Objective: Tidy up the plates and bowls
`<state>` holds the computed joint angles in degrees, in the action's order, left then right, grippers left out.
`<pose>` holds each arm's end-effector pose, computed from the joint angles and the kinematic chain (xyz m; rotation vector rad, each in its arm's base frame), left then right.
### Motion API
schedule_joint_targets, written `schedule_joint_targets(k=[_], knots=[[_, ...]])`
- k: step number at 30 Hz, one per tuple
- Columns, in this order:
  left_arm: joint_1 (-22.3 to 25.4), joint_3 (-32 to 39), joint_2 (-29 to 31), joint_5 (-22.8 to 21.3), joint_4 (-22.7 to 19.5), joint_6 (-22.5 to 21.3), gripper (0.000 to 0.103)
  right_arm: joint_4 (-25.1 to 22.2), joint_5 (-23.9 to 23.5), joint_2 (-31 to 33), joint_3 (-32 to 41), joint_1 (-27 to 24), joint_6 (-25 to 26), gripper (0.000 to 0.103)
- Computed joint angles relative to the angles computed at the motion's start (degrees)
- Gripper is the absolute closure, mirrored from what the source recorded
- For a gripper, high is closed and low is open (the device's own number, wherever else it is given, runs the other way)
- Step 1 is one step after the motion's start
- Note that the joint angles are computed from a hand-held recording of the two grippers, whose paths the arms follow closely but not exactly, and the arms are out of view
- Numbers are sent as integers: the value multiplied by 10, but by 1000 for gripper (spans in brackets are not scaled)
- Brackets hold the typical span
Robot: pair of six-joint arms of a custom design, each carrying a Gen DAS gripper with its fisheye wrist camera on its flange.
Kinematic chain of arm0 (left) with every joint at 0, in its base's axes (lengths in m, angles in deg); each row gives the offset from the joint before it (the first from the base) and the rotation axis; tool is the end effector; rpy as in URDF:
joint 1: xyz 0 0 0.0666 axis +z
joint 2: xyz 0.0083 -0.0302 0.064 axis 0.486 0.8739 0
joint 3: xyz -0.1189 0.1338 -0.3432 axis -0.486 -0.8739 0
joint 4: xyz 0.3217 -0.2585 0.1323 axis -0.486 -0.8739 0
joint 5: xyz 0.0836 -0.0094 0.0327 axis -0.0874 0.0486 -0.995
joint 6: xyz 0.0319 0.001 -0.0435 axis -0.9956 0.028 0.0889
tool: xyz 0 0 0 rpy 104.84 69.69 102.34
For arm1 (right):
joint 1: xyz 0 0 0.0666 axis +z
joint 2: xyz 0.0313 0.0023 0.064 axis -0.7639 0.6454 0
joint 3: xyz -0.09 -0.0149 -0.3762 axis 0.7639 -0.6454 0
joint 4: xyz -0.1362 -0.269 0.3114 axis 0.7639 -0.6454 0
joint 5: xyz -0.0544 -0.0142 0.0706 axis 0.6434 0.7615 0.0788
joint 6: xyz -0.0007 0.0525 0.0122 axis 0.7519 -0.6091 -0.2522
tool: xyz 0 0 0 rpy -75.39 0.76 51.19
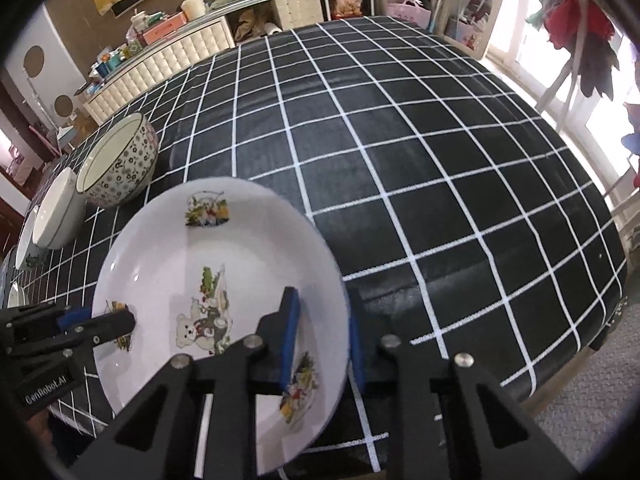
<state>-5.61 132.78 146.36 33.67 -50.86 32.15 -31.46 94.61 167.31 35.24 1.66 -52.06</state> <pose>0.3559 -0.2515 0.4400 0.5123 2.8067 -0.3527 0.3043 0.3625 0.4215 0.2235 2.6474 0.1387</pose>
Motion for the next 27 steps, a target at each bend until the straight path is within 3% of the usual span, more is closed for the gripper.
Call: schedule_joint_targets(k=[4,17,23,27], knots=[[-9,2,-2,-25,-3,-7,85,-17,20,6,19,15,-8,76],[40,6,-78,-28,-44,-41,85,-60,68,71,150,76,-12,77],[101,-5,-132,-25,-66,-68,85,-50,58,127,219,100,-2,78],[168,-22,-175,-17,-88,-101,85,-50,51,180,283,114,18,78]])
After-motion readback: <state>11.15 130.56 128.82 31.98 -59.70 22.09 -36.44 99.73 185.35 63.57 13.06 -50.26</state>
